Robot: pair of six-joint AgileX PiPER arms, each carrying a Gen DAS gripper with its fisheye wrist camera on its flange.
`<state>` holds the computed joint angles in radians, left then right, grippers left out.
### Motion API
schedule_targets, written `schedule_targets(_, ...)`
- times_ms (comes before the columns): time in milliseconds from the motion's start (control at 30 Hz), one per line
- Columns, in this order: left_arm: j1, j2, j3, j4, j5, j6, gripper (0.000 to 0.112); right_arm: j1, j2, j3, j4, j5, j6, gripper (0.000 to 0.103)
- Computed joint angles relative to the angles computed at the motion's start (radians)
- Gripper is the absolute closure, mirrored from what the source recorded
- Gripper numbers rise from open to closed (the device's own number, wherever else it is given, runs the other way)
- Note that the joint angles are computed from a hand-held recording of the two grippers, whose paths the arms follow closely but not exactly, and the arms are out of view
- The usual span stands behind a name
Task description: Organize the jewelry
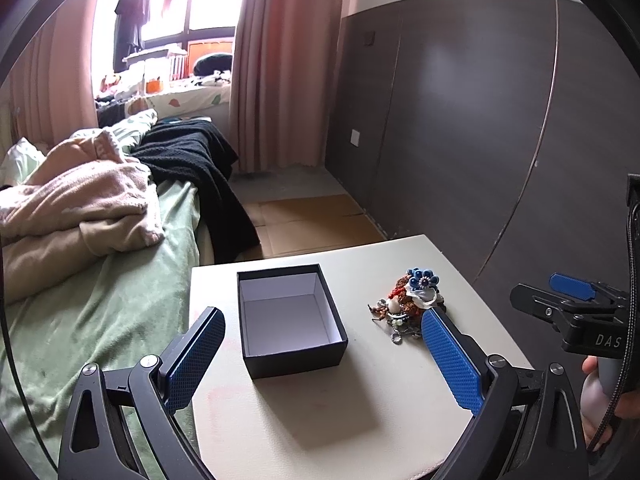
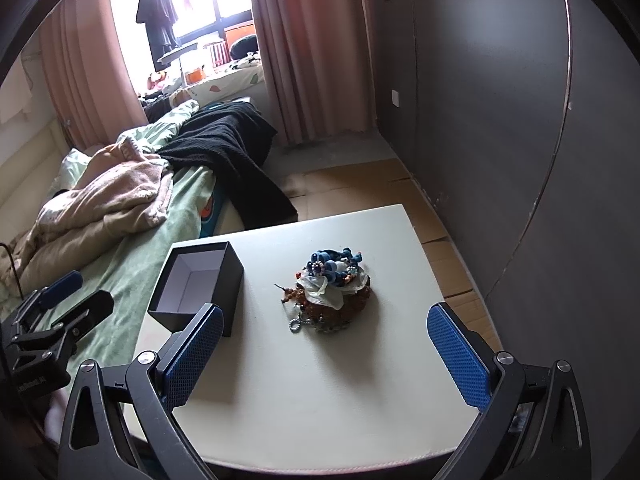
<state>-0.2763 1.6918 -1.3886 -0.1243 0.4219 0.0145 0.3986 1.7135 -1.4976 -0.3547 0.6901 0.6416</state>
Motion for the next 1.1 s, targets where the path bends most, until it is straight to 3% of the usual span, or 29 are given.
schedule_targets(400,-0.003,0.008,-0.003,0.029,-0.011,-0.032,0.013,-0.015,-0.002,-0.003,0.047,0.007,-0.029,0.000)
schedule_targets(667,-0.003,0.058,-0.074,0.008,0.016,-0.039,0.013,-0.047,0.020,-0.021,0.075,0.005,-0.062,0.000)
schedule_targets(800,-0.006,0.079,-0.107,0.002,0.026,-0.036,0.013,-0.068,0.043,-0.010,0.098,-0.035,-0.078,0.000)
schedule_targets(867,-0.009,0.092,-0.124,0.014,0.032,-0.047,0.013,-0.079,0.080,-0.056,0.126,0.014,-0.106,0.000)
schedule_targets(1100,-0.008,0.159,-0.210,0.004,0.070,-0.044,0.013,-0.127,0.101,-0.069,0.220,-0.001,-0.188,0.000)
